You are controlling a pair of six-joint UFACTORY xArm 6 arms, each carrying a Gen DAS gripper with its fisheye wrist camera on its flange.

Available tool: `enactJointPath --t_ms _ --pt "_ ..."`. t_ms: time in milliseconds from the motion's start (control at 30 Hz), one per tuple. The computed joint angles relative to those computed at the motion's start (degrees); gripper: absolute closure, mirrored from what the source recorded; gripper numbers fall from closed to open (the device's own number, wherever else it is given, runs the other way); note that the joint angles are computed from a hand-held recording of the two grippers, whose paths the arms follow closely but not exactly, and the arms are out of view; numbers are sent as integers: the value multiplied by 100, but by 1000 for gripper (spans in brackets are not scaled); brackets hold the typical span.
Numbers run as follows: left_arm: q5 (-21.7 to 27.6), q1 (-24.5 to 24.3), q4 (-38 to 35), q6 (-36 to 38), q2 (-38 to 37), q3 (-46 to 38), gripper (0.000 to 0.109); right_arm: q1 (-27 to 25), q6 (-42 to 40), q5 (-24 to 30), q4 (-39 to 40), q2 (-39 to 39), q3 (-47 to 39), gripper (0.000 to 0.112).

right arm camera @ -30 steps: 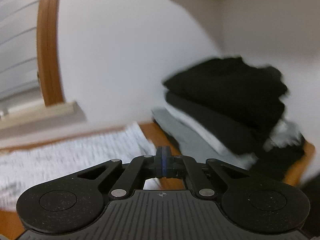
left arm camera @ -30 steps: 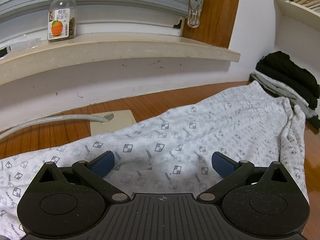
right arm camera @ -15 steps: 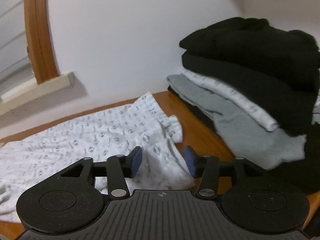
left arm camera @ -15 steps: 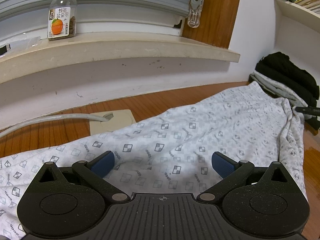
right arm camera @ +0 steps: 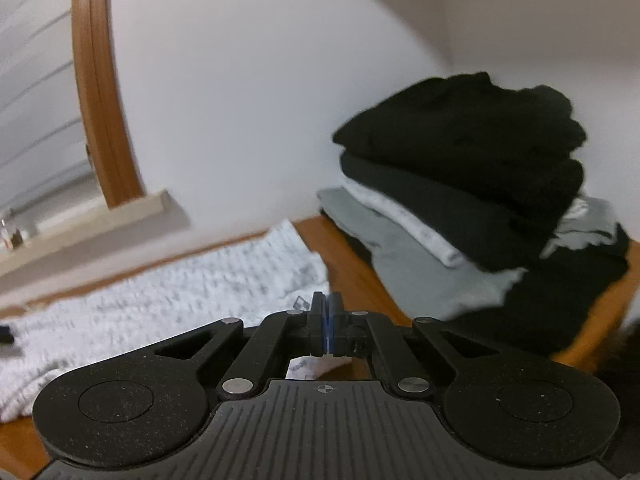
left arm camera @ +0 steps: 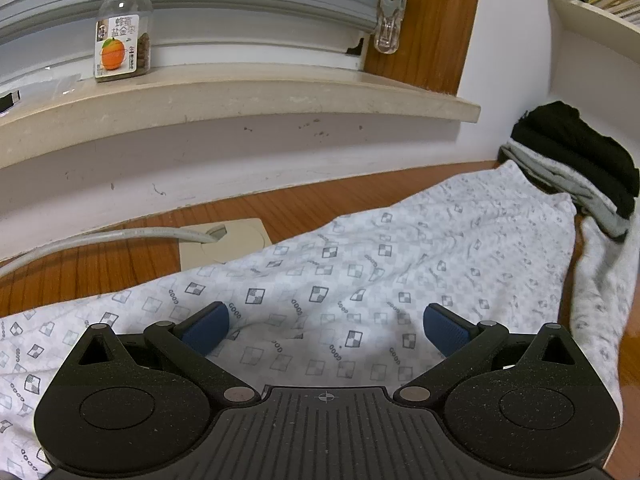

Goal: Fold clothes

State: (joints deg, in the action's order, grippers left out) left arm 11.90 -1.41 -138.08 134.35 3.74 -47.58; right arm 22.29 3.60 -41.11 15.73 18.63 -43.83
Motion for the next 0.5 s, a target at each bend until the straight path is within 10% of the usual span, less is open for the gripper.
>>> enactJointPath --t_ms 200,500 --pt "-28 -11 -128 135 11 -23 6 507 -1330 -7 1487 -77 134 105" --pt "-248 -35 -966 1099 -150 -26 6 526 -1110 456 861 478 -754 70"
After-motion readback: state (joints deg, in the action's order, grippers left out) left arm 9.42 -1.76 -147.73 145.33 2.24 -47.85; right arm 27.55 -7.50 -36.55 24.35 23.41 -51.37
